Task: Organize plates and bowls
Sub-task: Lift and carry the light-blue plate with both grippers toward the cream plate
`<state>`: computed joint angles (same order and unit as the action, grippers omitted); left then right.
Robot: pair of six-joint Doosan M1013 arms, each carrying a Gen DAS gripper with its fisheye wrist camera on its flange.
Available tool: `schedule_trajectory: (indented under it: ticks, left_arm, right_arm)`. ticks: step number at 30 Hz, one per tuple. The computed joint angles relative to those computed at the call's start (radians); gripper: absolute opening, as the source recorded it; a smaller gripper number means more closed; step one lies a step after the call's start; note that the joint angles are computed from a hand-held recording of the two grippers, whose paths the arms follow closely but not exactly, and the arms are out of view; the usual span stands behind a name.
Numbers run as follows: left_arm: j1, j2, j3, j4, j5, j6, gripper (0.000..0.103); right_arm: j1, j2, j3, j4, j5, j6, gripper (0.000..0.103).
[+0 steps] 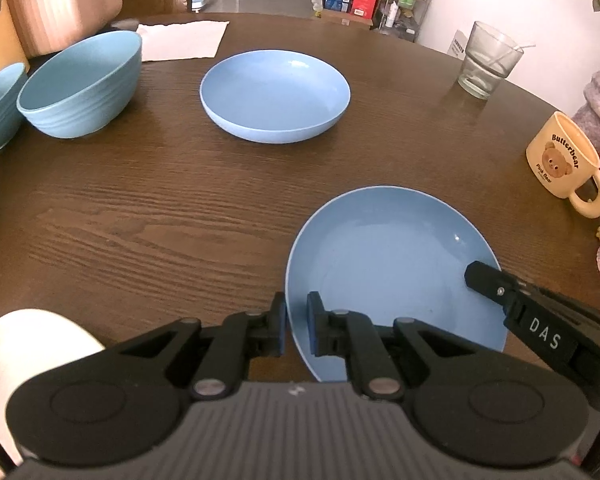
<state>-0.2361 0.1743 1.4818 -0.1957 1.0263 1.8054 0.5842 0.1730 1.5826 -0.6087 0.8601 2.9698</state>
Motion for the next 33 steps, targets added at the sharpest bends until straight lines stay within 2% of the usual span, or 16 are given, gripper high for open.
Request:
schedule_trajectory:
  ticks: [33]
  left_arm:
    - [0.056,-0.097,0.071,-0.018,0.003,-0.003,0.011]
  right_arm:
    - [0.086,-0.018,-0.016,-0.054,0.035,0.036,0.005]
